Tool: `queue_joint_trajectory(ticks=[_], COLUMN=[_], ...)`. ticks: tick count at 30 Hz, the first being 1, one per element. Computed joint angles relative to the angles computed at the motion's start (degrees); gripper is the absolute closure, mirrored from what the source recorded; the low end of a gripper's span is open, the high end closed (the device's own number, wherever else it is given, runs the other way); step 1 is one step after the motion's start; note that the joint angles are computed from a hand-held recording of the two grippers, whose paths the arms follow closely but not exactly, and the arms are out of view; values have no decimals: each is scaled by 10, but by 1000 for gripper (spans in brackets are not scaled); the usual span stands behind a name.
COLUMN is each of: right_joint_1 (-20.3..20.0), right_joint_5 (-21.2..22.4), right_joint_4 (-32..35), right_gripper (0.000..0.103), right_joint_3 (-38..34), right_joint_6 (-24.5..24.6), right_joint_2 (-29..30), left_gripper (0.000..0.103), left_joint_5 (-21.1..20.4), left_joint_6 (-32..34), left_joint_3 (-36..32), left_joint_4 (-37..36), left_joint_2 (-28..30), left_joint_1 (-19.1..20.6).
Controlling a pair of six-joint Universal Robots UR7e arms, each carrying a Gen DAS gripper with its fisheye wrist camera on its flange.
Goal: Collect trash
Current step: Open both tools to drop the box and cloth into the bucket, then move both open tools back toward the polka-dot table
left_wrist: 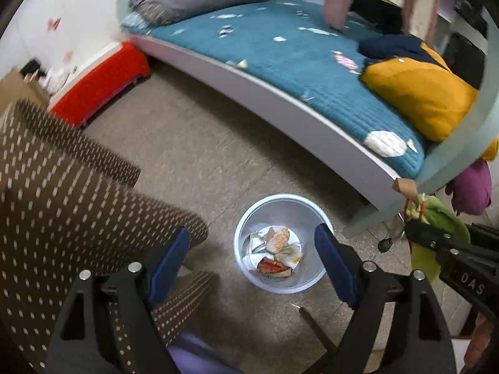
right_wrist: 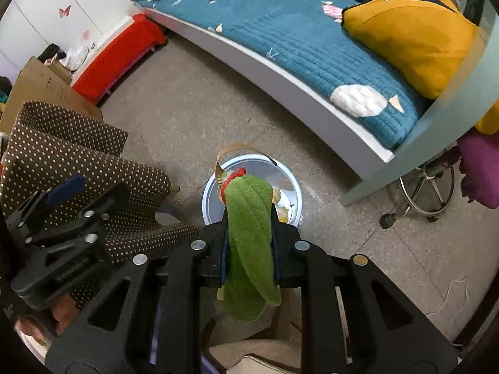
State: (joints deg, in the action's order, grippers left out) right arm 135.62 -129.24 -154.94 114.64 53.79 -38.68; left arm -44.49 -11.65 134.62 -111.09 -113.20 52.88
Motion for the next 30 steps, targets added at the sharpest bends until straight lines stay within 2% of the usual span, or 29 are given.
queue_joint_trajectory(ticks=[4,5,6,7,8,10,12,24,30], right_joint_1=[-5,-4,-3,-1,1,11,16,26,38], right_joint_5=[15,17,16,16,12,-14,-26,-9,-14], right_joint_4=[-1,0,1,7,16,17,48,72,67], right_gripper=[82,80,73,40,27,26,26,26,26], right_joint_3=[-24,-32,-40,-49,-55,-65,-77,-62,-49], right_joint_6=[-21,-28,-32,-32,-27,-28,-27,1,16], right_joint_2=[22,27,31,34,36,43,46,39,24], left_gripper=[23,23,23,23,23,23,23,23,23], left_joint_5=[15,18,17,15,11,13,20,8,25], left_joint_6=[4,5,2,1,1,4,4,-9,-42], left_joint_3=[-2,-4,-7,-9,-12,-13,-12,-9,-7], left_joint_4=[17,20,24,27,28,31,35,64,97], left_joint_2=[-24,-29,-32,-34,-37,-40,-46,-72,-99], left_joint_1=[13,15,19,21,25,26,23,-5,-40])
